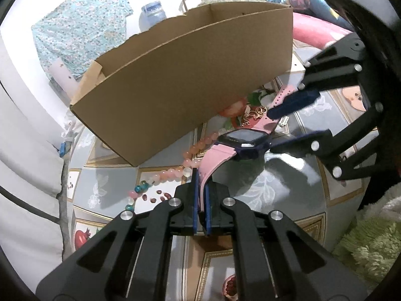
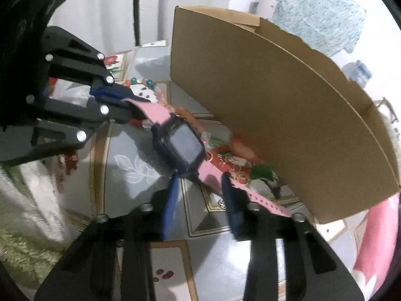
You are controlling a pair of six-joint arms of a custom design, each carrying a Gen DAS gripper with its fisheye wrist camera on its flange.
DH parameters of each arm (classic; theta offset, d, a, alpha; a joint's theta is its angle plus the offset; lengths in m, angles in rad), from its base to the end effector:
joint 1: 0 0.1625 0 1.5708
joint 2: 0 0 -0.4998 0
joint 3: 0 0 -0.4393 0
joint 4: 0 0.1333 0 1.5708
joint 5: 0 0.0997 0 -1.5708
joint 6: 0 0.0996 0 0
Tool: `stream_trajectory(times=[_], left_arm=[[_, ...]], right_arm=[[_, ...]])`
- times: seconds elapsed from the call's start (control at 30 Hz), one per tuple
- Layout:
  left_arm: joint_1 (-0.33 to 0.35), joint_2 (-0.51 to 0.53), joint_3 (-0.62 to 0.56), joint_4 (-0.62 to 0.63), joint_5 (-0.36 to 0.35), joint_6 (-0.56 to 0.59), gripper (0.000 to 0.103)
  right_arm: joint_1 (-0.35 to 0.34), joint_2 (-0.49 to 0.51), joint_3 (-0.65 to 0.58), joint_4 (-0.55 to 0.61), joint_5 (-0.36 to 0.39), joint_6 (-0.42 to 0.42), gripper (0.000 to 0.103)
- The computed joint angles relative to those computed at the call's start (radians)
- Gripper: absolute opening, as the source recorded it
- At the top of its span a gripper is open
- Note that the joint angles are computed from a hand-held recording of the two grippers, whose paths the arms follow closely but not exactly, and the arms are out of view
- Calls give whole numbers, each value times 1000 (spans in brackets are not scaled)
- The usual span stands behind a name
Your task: Organize jewelry
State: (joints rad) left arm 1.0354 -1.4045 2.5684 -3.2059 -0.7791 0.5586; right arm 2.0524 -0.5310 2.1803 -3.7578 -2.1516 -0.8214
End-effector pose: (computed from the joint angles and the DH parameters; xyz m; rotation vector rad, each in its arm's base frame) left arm -0.0168 -0.4286 0.2349 0.9965 2.0788 -0.5395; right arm 0.3128 -0.4287 -0.0428 1.3164 -2.0567 0.5379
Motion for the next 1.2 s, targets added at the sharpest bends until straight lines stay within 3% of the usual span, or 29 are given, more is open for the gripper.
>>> stream_trajectory(times=[0.07,0.17,0.37,0.77,0.93,1.0,1.07,1.13,1.2], left_arm=[[3,-9,2,-7,-18,-4,4],[0,-18,8,-18,-31,-1,4],[-36,-34,9,-29,-22,32,4],[-126,-64,12,25,31,-18,4],[-166,-105,20,81,48,-63,4],[-188,-127,30,96,58,-84,4],[-212,-156,36,114,72,-106,4],[-224,-174,39,127,87,-125,4],[-223,-196,33,155,98,-152,4]], right_arm=[[7,32,-3,-67,-32,-13,18],[21,64,6,-149,-40,-34,19],[28,122,3,-238,4,-33,44],[4,102,113,-370,149,95,61],[-18,154,82,-436,176,58,61],[-32,168,57,-432,162,40,57],[-31,182,45,-448,133,30,27],[-28,181,53,-468,119,53,12],[-34,152,80,-493,146,91,8]])
